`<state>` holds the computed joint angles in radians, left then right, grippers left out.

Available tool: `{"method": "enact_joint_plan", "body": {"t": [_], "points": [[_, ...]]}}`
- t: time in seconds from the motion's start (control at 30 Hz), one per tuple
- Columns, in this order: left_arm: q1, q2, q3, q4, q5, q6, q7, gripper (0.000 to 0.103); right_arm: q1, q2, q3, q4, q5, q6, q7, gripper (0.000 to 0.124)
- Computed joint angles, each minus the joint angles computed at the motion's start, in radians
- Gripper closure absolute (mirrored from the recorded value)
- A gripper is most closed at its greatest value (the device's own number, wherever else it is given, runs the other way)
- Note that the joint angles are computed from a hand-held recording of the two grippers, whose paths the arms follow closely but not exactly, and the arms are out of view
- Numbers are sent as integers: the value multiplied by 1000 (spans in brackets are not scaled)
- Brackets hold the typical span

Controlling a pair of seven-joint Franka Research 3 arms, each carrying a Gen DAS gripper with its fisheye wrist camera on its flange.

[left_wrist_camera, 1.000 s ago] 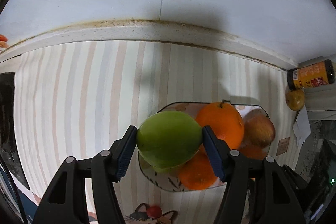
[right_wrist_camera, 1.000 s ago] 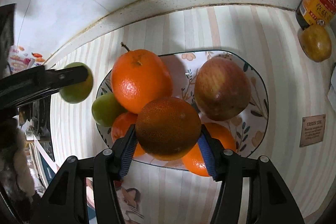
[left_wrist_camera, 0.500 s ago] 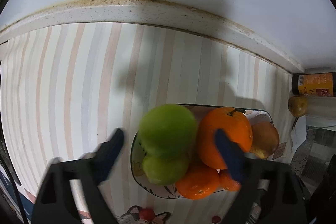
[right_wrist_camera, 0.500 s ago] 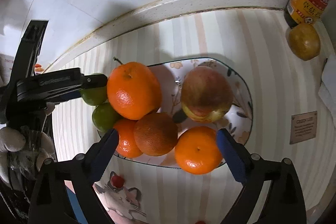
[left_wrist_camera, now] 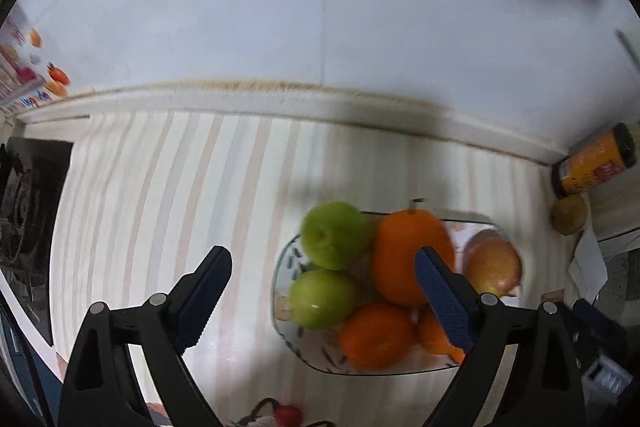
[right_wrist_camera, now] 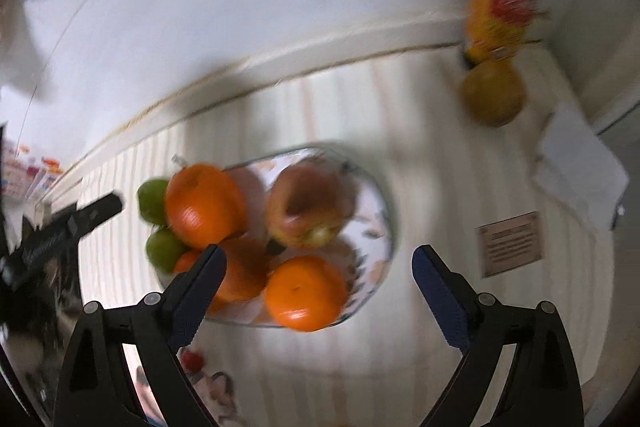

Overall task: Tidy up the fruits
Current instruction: 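Grasp the brown fruit beside the bottle with the right tool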

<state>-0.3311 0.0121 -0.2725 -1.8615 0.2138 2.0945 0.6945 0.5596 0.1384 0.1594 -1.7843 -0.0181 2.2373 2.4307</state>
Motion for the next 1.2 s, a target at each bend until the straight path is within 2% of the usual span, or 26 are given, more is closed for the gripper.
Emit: {"method": "enact_joint_plan", "body": {"t": [0.13,0.27,0.33,0.53,0.6,0.8,0.9,0.93,1.0,1.07,1.2], "points": [[-28,26,-19,54,89,-4,-60,9,-21,-62,-21,-68,-84,13,58,28],[-64,126,-29,176,109,-53,-86,9,-69,-97,-35,-128,-120,56,93,29],[-89,193,-26,255,128,-95,-95,9,-96,-95,-43,-144,-124,79,87,33],[-169,347,2,452,193,-199,-130,9,-150,-28,-70,-129,-128,127,45,35],[-188,388,11,504,201,-226,-127,9,-157,10,-81,-103,-139,118,36,35],[-233,472,32,624,209,-282,-99,9,-178,114,-102,-56,-59,134,-48,36],[-249,496,40,666,212,-311,-79,9,-207,137,-90,-84,61,219,-137,53],[-253,498,43,673,214,-315,-74,9,-199,134,-98,-94,52,247,-147,54],[-255,497,46,677,212,-317,-64,9,-182,140,-109,-75,28,213,-155,54],[-247,485,42,667,195,-314,-46,9,-174,128,-108,-90,31,216,-166,54],[-200,394,21,546,129,-262,-8,7,-158,53,-92,-173,54,247,-165,54]]}}
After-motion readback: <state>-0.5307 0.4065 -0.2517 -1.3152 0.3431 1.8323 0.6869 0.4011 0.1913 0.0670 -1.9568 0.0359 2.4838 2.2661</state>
